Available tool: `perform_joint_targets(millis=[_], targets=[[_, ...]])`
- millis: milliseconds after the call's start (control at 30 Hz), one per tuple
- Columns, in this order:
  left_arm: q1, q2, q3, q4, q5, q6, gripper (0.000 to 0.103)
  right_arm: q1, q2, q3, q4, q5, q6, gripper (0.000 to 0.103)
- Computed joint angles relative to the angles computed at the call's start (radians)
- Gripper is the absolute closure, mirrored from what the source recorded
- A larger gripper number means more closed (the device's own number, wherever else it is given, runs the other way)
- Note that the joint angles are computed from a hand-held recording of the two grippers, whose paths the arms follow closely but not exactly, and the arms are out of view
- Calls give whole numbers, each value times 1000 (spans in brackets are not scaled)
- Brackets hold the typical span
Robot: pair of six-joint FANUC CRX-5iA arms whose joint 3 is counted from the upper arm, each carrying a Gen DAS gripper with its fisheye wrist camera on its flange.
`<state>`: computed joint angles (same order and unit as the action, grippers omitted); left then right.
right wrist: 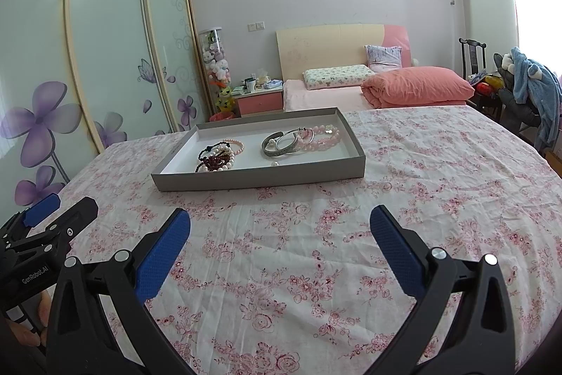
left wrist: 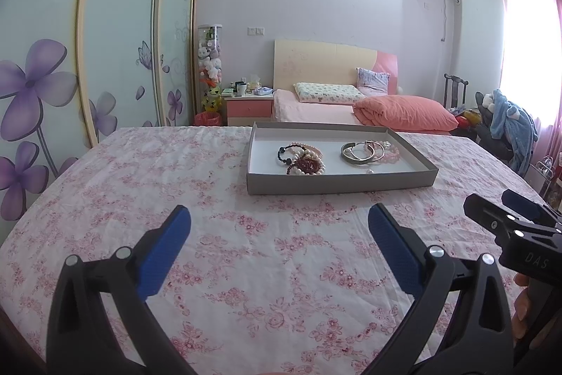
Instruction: Organize jewelry
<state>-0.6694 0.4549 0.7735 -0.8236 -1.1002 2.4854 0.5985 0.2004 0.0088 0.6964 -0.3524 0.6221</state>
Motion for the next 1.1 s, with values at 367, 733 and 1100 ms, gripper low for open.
perform_joint_targets(millis=[367,733,1100], targets=[[-1,1,-2,3,2,0,4,-1,2,7,-11,-3,11,2],[1,1,-7,9,3,1,4,0,0,2,-5,-1,3,2],[3,0,-6,12,2,0,4,0,1,8,-17,-5,14,2]])
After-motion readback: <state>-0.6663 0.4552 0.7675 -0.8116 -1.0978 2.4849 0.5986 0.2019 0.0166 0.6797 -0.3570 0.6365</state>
